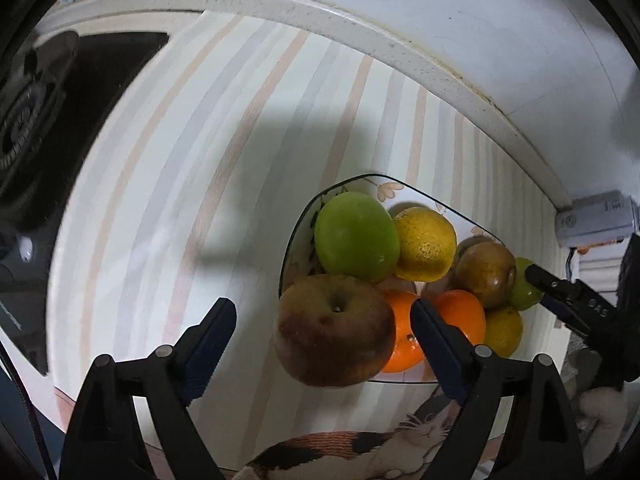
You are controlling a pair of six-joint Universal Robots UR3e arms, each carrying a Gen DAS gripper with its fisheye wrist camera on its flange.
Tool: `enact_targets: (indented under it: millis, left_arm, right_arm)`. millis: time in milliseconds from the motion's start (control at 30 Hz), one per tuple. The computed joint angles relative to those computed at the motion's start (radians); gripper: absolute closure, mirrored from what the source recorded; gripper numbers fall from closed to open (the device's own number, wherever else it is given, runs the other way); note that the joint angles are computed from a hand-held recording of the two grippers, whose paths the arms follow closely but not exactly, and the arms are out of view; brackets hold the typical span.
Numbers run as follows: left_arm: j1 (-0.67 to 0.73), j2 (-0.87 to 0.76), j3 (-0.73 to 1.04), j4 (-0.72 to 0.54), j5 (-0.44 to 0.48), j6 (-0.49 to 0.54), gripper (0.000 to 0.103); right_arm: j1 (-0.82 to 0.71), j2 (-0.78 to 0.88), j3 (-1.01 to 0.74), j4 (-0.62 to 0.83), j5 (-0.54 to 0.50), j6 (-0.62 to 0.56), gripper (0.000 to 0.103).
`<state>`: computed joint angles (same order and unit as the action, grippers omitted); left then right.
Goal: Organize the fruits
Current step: 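Carry both fruits over the white plate and open both tools to release, then raise both tools away from the plate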
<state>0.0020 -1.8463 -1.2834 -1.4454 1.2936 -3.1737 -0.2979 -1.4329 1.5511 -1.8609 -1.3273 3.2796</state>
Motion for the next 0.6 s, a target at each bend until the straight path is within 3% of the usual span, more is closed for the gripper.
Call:
enact_targets:
  millis: [167, 300, 467, 600]
  left_arm:
    - [-0.018, 0.018, 0.011, 0.000, 0.035, 0.012, 0.006]
    - [-0.058, 0.066, -0.004, 0.020, 0.110, 0.028, 0.006]
    - [-0.154, 0.145, -0.075, 0.091, 0.287, 0.045, 0.006]
    - [-0.193, 0.225, -0.145, 0.102, 0.310, 0.072, 0.006]
  right_arm:
    - [0.038, -0.111, 0.035, 0.047, -0.062, -0.005, 0.009]
    - [0.098, -0.231, 0.091, 0.085, -0.108, -0.014, 0.008]
    - [0.154, -0.379, 0.159, 0.146, -0.150, 0.015, 0.008]
    - [0.166, -0.473, 0.177, 0.207, -0.153, 0.026, 0.008]
